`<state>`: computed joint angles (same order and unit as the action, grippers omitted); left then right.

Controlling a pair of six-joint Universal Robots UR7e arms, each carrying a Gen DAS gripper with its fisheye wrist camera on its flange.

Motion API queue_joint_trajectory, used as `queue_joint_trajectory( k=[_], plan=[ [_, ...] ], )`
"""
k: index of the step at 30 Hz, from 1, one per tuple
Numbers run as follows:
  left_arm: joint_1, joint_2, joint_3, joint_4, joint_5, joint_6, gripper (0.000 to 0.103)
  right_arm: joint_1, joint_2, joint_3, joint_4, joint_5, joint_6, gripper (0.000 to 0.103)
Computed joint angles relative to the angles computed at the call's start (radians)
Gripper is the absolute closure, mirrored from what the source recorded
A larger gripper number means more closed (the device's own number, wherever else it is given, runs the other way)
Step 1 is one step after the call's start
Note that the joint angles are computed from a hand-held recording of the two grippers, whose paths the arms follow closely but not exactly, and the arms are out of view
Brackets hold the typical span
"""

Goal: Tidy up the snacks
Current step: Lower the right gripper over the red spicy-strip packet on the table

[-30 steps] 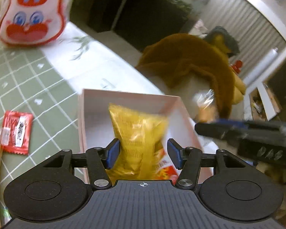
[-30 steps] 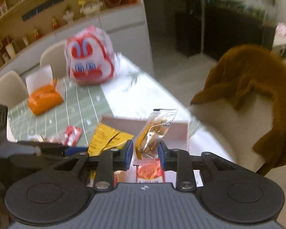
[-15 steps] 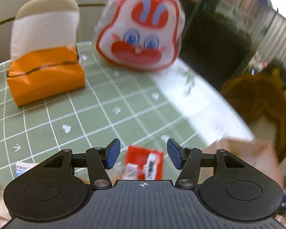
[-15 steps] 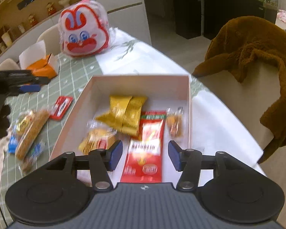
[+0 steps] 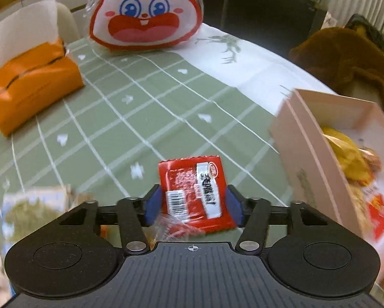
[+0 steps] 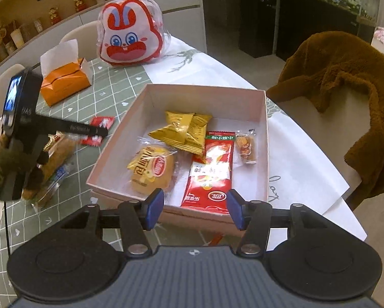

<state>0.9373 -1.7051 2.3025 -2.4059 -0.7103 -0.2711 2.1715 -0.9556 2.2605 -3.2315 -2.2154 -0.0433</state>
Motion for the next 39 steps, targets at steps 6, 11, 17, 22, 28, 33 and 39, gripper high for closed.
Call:
queue_joint_trajectory(
  k=[6, 11, 17, 22, 28, 33, 39],
  plan=[
    [-0.106, -0.215, 0.088, 0.215, -0.095, -0.180, 0.091, 0.052, 0.018, 0.001, 0.000, -0.040, 0.024, 0.049],
    [-0.200, -0.372, 0.153, 0.375, -0.148, -0.325, 0.091, 0.091, 0.039, 0.009, 0.012, -0.039, 0.077, 0.049],
    [-0.341, -0.573, 0.158, 0.624, -0.149, -0.602, 0.084, 0.141, 0.090, -0.046, 0.055, 0.001, 0.026, 0.048],
    [-0.464, -0.648, 0.092, 0.948, -0.110, -0.889, 0.081, 0.138, 0.210, -0.269, 0.186, 0.082, -0.094, 0.040],
    [-0.483, -0.638, 0.036, 1.085, -0.089, -1.025, 0.081, 0.113, 0.453, -0.613, 0.465, 0.062, -0.156, 0.038],
    [-0.502, -0.651, 0.009, 1.164, -0.075, -1.076, 0.081, 0.074, 0.569, -0.759, 0.558, 0.005, -0.088, 0.035],
    [-0.499, -0.689, 0.010, 1.200, -0.064, -1.100, 0.081, 0.068, 0.521, -0.714, 0.629, 0.067, 0.033, 0.046]
  ],
)
